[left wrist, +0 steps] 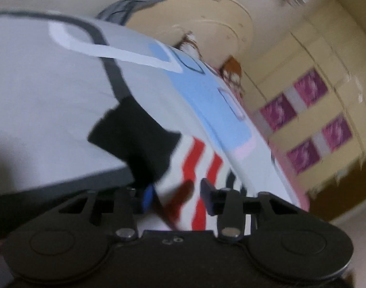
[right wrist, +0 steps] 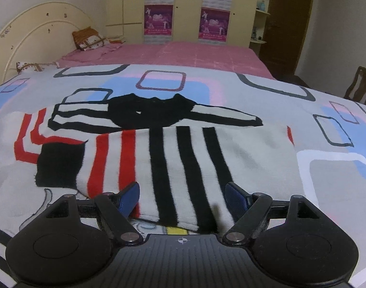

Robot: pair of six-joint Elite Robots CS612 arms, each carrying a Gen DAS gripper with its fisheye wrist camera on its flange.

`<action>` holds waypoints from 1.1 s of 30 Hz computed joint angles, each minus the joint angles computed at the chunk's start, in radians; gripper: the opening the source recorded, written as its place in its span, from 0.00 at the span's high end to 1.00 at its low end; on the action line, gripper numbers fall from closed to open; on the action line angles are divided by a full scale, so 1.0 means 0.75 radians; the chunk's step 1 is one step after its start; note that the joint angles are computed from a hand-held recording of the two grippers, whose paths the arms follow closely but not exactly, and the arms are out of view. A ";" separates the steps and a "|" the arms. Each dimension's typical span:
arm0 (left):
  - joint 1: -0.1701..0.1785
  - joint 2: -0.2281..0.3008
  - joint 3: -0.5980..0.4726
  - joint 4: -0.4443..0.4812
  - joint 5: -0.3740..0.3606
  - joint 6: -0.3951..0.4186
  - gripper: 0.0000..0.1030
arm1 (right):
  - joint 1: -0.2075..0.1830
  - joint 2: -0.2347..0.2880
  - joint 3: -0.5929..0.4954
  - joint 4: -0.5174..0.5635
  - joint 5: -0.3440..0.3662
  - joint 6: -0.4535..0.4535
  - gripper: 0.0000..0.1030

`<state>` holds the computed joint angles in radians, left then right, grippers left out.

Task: Fold small clothes
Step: 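Reach the left tool to the other black sleeve cuff and grasp it, then carry the cuff with the left tool across the sweater body toward the right tool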

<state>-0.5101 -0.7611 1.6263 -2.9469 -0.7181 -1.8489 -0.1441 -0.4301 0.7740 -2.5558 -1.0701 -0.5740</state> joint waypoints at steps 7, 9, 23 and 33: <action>0.017 0.000 0.018 0.004 0.023 -0.110 0.94 | -0.009 0.030 -0.056 0.013 -0.035 0.077 0.24; 0.009 -0.002 -0.013 0.071 0.054 -0.035 0.94 | -0.010 0.044 -0.080 0.024 -0.049 0.114 0.24; -0.034 0.177 -0.439 -0.064 -0.024 0.877 0.94 | -0.033 0.083 -0.150 0.028 -0.062 0.236 0.42; -0.067 0.404 -0.913 0.105 -0.236 1.258 0.94 | -0.070 0.080 -0.143 0.014 0.014 0.253 0.60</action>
<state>-0.5601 -0.4578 0.9419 -2.8682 -0.8951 -0.9055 -0.1965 -0.3705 0.6670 -2.5453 -1.0597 -0.3842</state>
